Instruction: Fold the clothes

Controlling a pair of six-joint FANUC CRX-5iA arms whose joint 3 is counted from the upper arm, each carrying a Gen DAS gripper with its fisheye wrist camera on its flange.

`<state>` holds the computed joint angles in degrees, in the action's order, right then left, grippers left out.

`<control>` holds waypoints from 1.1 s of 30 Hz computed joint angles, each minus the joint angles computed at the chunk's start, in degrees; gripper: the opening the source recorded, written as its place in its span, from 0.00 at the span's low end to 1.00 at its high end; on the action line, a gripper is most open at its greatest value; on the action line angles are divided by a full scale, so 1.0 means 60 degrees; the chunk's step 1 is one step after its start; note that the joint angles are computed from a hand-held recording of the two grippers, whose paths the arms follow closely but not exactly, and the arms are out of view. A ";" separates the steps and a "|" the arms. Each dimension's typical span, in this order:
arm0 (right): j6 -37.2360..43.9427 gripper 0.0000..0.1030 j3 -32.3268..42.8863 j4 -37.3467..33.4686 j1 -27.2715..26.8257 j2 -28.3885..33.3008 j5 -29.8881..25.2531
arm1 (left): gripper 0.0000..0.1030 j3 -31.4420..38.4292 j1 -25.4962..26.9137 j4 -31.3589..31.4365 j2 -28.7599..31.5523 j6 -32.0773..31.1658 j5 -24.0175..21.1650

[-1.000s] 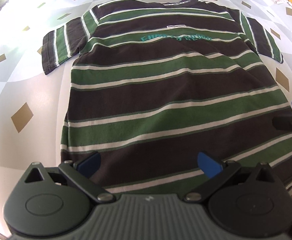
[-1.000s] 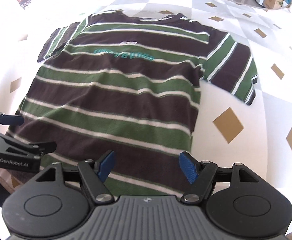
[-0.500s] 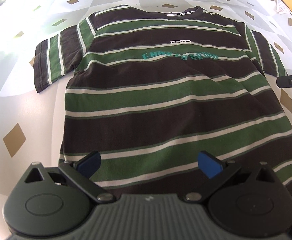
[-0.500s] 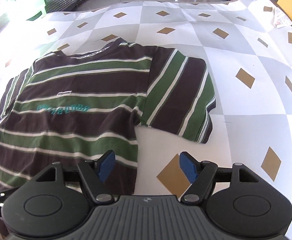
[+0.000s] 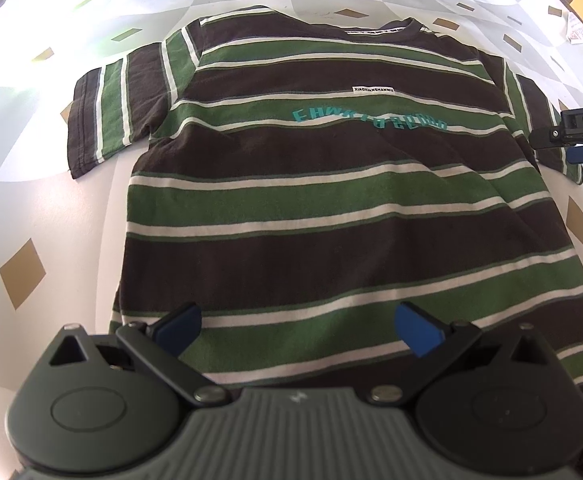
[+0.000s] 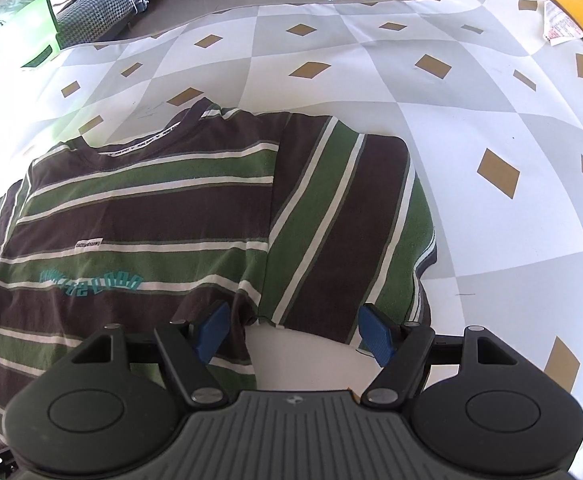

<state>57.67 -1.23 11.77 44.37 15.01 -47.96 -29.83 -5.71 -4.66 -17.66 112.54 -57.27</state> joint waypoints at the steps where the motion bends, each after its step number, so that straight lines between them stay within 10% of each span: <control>1: -0.0004 0.68 0.0031 -0.0017 0.0003 0.0020 0.0019 | 1.00 -0.0009 0.0015 0.0020 0.0012 0.0003 -0.0003; 33: -0.1399 0.69 -0.0825 0.2881 0.0359 0.0434 0.0144 | 1.00 0.0264 -0.0636 -0.0929 0.0271 0.0383 -0.0226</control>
